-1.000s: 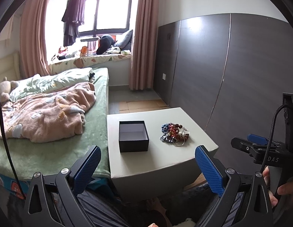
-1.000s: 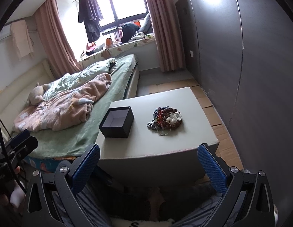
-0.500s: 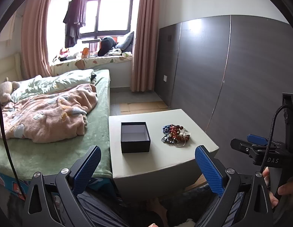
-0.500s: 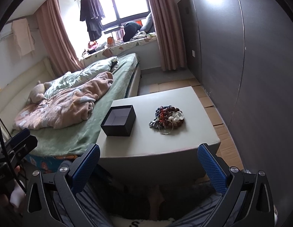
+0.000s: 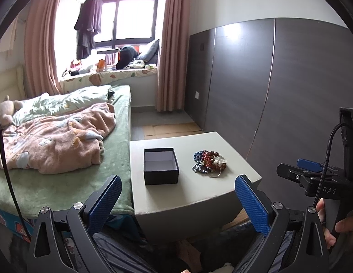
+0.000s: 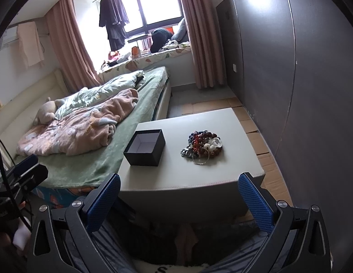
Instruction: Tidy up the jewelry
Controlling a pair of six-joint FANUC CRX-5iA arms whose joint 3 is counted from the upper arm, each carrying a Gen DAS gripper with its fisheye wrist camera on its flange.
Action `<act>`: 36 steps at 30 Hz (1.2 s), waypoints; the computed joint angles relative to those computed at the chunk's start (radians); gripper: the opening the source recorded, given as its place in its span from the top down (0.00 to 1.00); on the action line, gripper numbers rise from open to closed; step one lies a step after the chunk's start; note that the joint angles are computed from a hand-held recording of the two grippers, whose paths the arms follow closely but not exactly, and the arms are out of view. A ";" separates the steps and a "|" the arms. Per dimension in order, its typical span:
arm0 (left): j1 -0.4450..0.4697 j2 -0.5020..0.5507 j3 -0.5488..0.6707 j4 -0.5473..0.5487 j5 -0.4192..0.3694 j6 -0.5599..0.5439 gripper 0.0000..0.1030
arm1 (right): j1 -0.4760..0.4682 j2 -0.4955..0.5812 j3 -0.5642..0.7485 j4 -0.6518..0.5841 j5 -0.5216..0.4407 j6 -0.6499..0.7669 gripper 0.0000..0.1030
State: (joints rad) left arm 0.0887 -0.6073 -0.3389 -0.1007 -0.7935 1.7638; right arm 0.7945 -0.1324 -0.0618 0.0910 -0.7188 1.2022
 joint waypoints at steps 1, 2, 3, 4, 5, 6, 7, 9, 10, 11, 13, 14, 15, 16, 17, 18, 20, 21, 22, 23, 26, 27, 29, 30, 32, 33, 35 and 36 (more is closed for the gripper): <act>0.001 -0.001 -0.001 0.003 0.001 0.000 0.03 | 0.000 0.000 0.001 -0.001 -0.001 0.000 0.00; -0.001 -0.001 -0.001 0.001 0.002 0.002 0.03 | -0.001 0.000 0.002 -0.005 -0.002 0.002 0.00; -0.002 0.000 -0.001 0.000 0.002 0.006 0.03 | -0.001 0.000 0.001 -0.003 -0.002 0.001 0.00; -0.003 0.000 -0.002 0.000 0.003 0.008 0.03 | 0.000 0.000 0.001 -0.001 -0.003 0.001 0.00; -0.006 0.001 -0.001 -0.002 0.003 0.011 0.03 | 0.000 -0.001 0.001 0.001 -0.004 0.001 0.00; -0.009 0.004 0.002 -0.006 0.003 0.014 0.03 | 0.000 -0.002 -0.001 0.000 -0.002 0.003 0.00; -0.017 0.010 0.008 -0.017 0.000 0.022 0.03 | -0.001 -0.004 -0.003 0.000 -0.002 0.005 0.00; -0.017 0.009 0.007 -0.017 0.000 0.016 0.03 | -0.001 -0.008 -0.007 0.004 0.002 0.005 0.00; -0.018 0.009 0.007 -0.015 0.001 0.014 0.03 | 0.001 -0.009 -0.011 0.010 0.004 0.000 0.00; -0.017 0.008 0.005 -0.012 0.002 0.010 0.03 | 0.001 -0.010 -0.013 0.016 0.006 -0.004 0.00; -0.018 0.010 0.006 -0.012 0.002 0.008 0.03 | -0.001 -0.010 -0.012 0.014 0.007 -0.003 0.00; -0.016 0.011 0.006 -0.009 0.004 0.003 0.03 | -0.003 -0.009 -0.010 0.010 0.007 0.000 0.00; -0.016 0.013 0.006 -0.010 0.006 0.003 0.03 | -0.001 -0.010 -0.011 0.014 0.008 -0.002 0.00; -0.017 0.017 0.009 -0.015 0.006 0.008 0.03 | -0.002 -0.009 -0.010 0.014 0.008 -0.001 0.00; -0.016 0.020 0.010 -0.014 0.008 0.009 0.03 | -0.003 -0.008 -0.009 0.013 0.007 0.002 0.00; -0.010 0.022 0.006 -0.001 0.015 -0.001 0.03 | -0.003 -0.009 -0.011 0.013 0.007 0.002 0.00; 0.002 0.031 0.002 0.025 0.026 -0.025 0.03 | -0.004 -0.008 -0.009 0.012 0.007 0.005 0.00; 0.000 0.038 0.004 0.023 0.028 -0.026 0.03 | -0.004 -0.007 -0.008 0.013 0.007 0.004 0.00; -0.003 0.046 0.007 0.020 0.030 -0.025 0.03 | -0.007 -0.003 -0.004 0.011 0.004 0.006 0.00; -0.003 0.055 0.010 0.022 0.035 -0.027 0.03 | -0.010 0.001 -0.001 0.010 0.002 0.008 0.00; 0.012 0.081 0.005 0.065 0.060 -0.063 0.03 | -0.025 0.018 0.017 0.001 -0.008 0.023 0.00; 0.016 0.090 0.003 0.078 0.068 -0.074 0.03 | -0.028 0.024 0.020 0.001 -0.008 0.024 0.00; 0.021 0.111 0.004 0.096 0.082 -0.091 0.03 | -0.039 0.040 0.033 -0.005 -0.011 0.031 0.00; 0.024 0.124 0.005 0.105 0.089 -0.101 0.03 | -0.044 0.048 0.040 -0.011 -0.013 0.036 0.00; 0.034 0.153 0.005 0.137 0.104 -0.130 0.03 | -0.060 0.063 0.050 -0.022 -0.011 0.040 0.00; 0.040 0.166 0.004 0.156 0.113 -0.146 0.03 | -0.066 0.069 0.052 -0.025 -0.006 0.038 0.00; 0.051 0.199 -0.001 0.208 0.133 -0.189 0.03 | -0.086 0.092 0.067 -0.040 -0.007 0.045 0.00; 0.055 0.216 -0.002 0.229 0.141 -0.207 0.03 | -0.093 0.099 0.070 -0.044 -0.006 0.044 0.00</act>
